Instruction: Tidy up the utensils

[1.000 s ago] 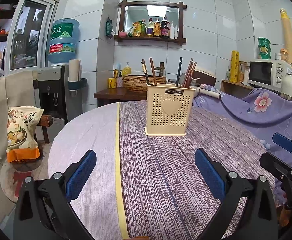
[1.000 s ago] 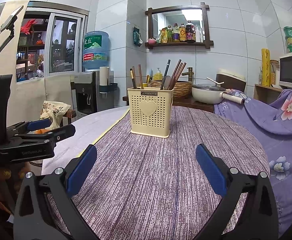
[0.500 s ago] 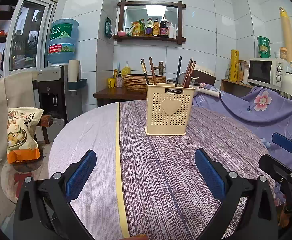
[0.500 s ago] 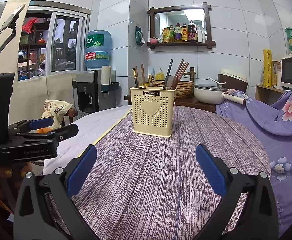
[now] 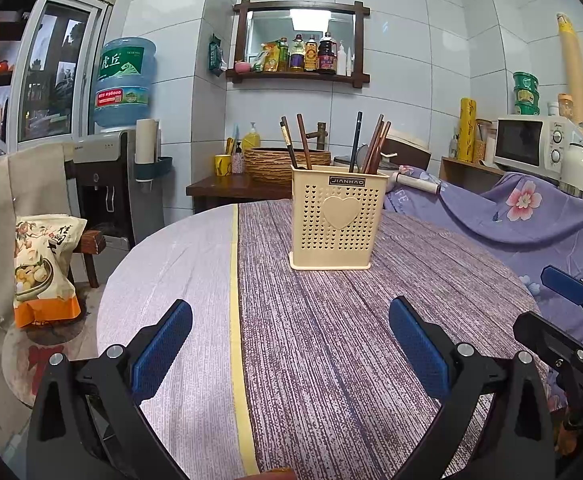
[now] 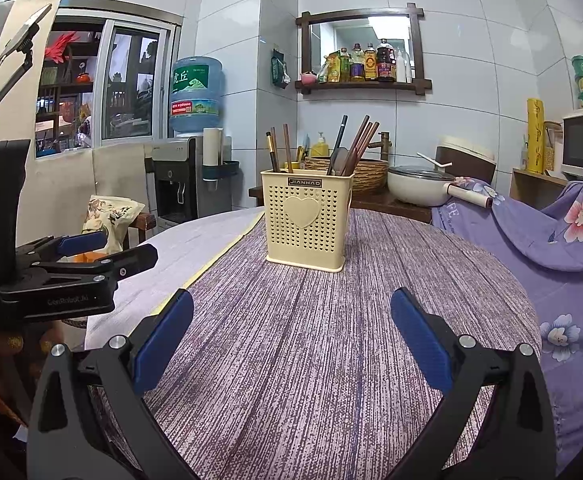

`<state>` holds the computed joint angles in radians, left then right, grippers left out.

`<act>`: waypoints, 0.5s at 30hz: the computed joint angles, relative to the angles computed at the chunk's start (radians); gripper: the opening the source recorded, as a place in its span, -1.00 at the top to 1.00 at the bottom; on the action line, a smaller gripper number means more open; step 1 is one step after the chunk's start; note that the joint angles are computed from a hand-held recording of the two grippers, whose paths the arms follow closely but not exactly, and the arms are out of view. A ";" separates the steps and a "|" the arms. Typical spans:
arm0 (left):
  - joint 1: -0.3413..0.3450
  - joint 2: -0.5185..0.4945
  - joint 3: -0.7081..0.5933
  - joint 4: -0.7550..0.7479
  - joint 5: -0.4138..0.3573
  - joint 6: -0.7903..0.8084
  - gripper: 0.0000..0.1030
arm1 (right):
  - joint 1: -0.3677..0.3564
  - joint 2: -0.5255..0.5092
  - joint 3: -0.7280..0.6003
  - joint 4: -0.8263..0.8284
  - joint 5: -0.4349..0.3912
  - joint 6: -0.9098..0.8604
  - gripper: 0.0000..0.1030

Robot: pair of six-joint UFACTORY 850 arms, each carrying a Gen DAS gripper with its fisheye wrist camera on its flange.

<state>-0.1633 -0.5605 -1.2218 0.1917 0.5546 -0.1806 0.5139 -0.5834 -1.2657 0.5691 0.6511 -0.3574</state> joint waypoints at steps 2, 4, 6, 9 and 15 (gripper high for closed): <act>0.002 -0.002 -0.003 0.008 -0.004 -0.009 -0.88 | 0.000 -0.001 0.003 0.000 0.003 0.000 -0.89; 0.003 -0.002 -0.004 0.011 -0.006 -0.010 -0.88 | -0.001 0.000 0.004 -0.001 0.002 0.001 -0.89; 0.004 -0.003 -0.004 0.017 -0.006 -0.013 -0.88 | -0.001 0.000 0.006 0.000 0.004 0.003 -0.89; 0.004 -0.002 -0.001 0.020 -0.005 -0.012 -0.88 | -0.002 0.001 0.006 -0.002 0.000 0.003 -0.89; 0.005 -0.001 0.002 0.021 -0.003 -0.012 -0.88 | -0.001 0.002 0.008 -0.001 0.003 0.004 -0.89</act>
<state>-0.1586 -0.5615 -1.2201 0.2129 0.5516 -0.1927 0.5127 -0.5812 -1.2577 0.5677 0.6537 -0.3531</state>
